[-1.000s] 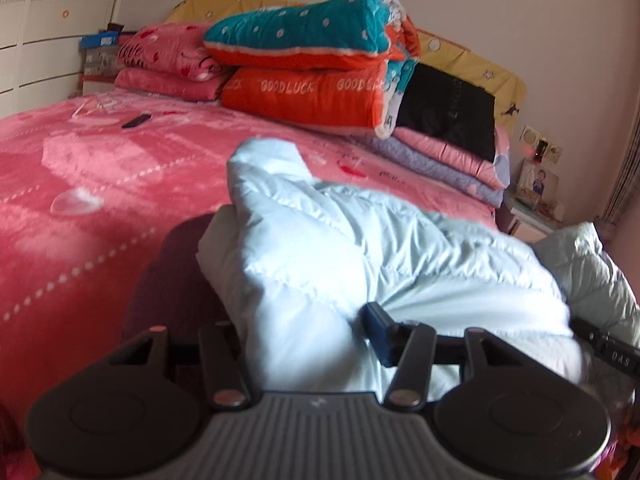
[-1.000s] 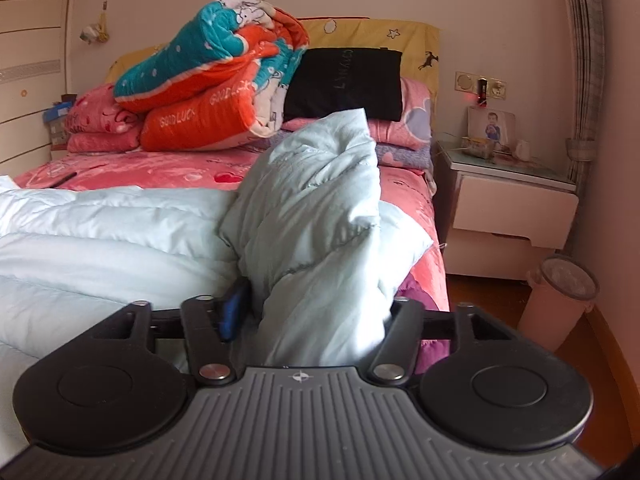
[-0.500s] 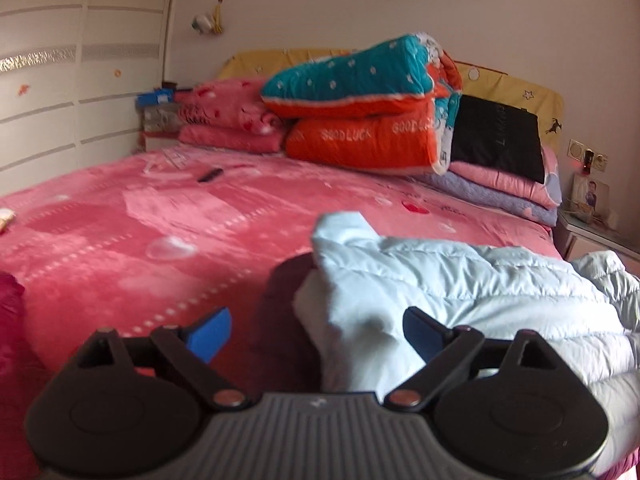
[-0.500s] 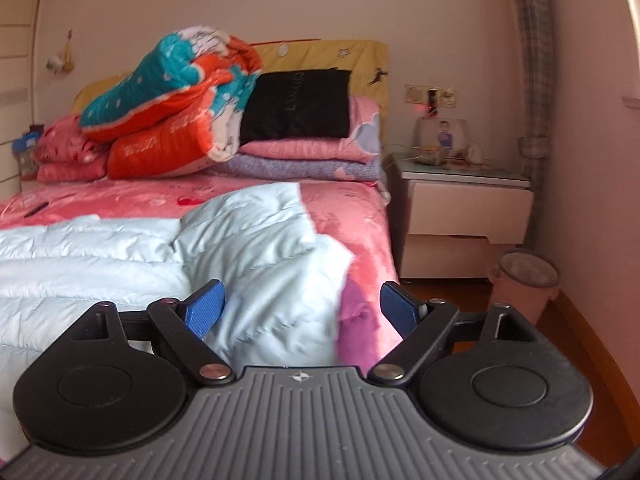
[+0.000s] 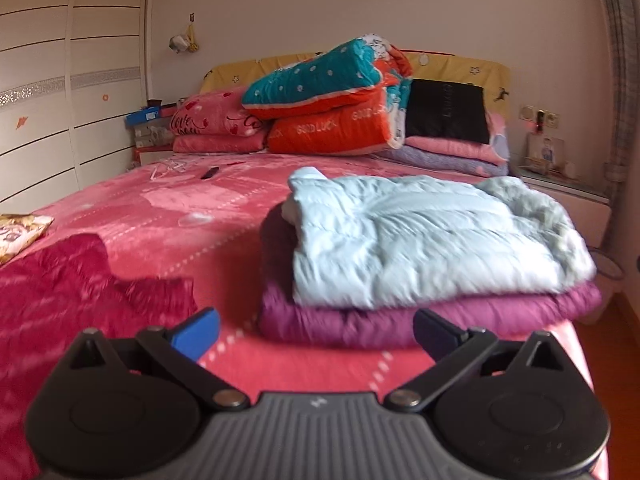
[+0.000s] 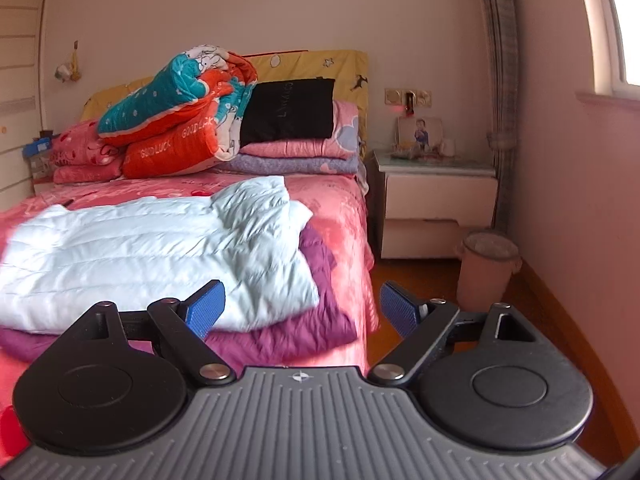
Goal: Fold large clothes
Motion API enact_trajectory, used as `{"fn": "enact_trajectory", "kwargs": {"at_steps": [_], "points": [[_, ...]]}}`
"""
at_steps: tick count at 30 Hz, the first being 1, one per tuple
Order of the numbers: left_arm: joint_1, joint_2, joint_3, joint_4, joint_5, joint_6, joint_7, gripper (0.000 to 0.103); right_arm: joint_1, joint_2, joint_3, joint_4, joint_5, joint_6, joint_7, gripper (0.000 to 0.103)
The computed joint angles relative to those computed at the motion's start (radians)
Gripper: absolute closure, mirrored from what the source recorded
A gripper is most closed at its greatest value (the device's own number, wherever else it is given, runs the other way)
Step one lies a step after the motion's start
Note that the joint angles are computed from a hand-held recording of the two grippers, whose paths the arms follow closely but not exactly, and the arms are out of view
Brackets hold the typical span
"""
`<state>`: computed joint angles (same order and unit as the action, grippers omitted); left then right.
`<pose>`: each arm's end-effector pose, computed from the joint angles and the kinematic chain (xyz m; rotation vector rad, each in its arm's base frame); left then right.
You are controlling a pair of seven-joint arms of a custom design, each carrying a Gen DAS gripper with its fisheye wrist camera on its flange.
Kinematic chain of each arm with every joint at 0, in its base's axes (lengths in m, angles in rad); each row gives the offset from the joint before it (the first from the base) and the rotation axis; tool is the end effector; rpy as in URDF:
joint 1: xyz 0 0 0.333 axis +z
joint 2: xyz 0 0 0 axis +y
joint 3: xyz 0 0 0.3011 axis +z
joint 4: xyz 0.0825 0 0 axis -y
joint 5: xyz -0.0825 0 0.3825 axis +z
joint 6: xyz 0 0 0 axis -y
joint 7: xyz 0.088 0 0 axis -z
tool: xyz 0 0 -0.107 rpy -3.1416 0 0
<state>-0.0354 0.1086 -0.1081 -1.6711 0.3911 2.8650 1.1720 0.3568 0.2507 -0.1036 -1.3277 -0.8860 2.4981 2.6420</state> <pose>0.6316 -0.1085 0.6492 -1.5046 1.5820 -0.9609 0.6501 0.1848 0.6873 -1.2467 1.7485 -1.1371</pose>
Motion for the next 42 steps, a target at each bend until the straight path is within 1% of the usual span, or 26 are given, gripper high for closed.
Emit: {"fn": "enact_trajectory", "kwargs": {"at_steps": [2,4,6,8,9,12,14,16,19,21,27,31,33,36,42], "points": [[0.002,-0.123,-0.009,-0.138,-0.038,0.023,0.004,0.001,0.029,-0.111,0.020,-0.111,-0.040,-0.048,0.036,0.000],[-0.008,-0.230,-0.013,-0.237,-0.093,0.010,0.044,0.001,0.032,-0.211,0.063,-0.203,-0.043,-0.101,0.055,0.000],[-0.012,-0.336,-0.020,-0.325,-0.091,-0.006,0.034,0.001,0.029,-0.311,0.107,-0.289,-0.013,-0.142,0.080,0.000],[-0.036,-0.429,-0.008,-0.398,-0.119,-0.014,0.068,0.001,0.024,-0.393,0.151,-0.357,0.005,-0.177,0.096,0.000],[-0.038,-0.485,-0.008,-0.444,-0.117,-0.010,0.071,0.001,0.021,-0.430,0.174,-0.386,-0.001,-0.191,0.107,0.000],[-0.030,-0.619,-0.023,-0.539,-0.099,-0.020,0.056,0.001,0.008,-0.525,0.245,-0.451,-0.012,-0.233,0.137,0.000],[-0.041,-0.686,-0.022,-0.575,-0.103,-0.054,0.052,0.001,0.002,-0.577,0.286,-0.477,0.002,-0.255,0.133,0.000],[-0.061,-0.739,-0.012,-0.600,-0.119,-0.086,0.053,0.001,-0.010,-0.632,0.341,-0.501,-0.020,-0.281,0.133,0.000],[-0.062,-0.803,-0.022,-0.626,-0.123,-0.119,0.031,0.001,-0.037,-0.700,0.413,-0.529,-0.061,-0.301,0.118,0.000],[-0.071,-0.830,-0.021,-0.626,-0.129,-0.152,0.029,0.001,-0.054,-0.739,0.440,-0.540,-0.054,-0.302,0.114,0.000],[-0.057,-0.908,-0.047,-0.652,-0.105,-0.189,-0.013,0.001,-0.115,-0.801,0.496,-0.533,-0.019,-0.293,0.079,0.000],[-0.075,-0.947,-0.045,-0.670,-0.099,-0.211,-0.012,0.001,-0.149,-0.819,0.529,-0.519,0.028,-0.285,0.050,0.000],[-0.063,-0.964,-0.058,-0.677,-0.087,-0.220,-0.026,0.001,-0.171,-0.827,0.548,-0.518,0.041,-0.279,0.036,0.000],[-0.066,-0.979,-0.064,-0.685,-0.073,-0.226,-0.031,0.001,-0.204,-0.839,0.563,-0.524,0.076,-0.263,0.033,0.000],[-0.072,-0.993,-0.067,-0.695,-0.058,-0.245,-0.036,0.001,-0.258,-0.881,0.599,-0.552,0.170,-0.268,0.022,0.000]]}}
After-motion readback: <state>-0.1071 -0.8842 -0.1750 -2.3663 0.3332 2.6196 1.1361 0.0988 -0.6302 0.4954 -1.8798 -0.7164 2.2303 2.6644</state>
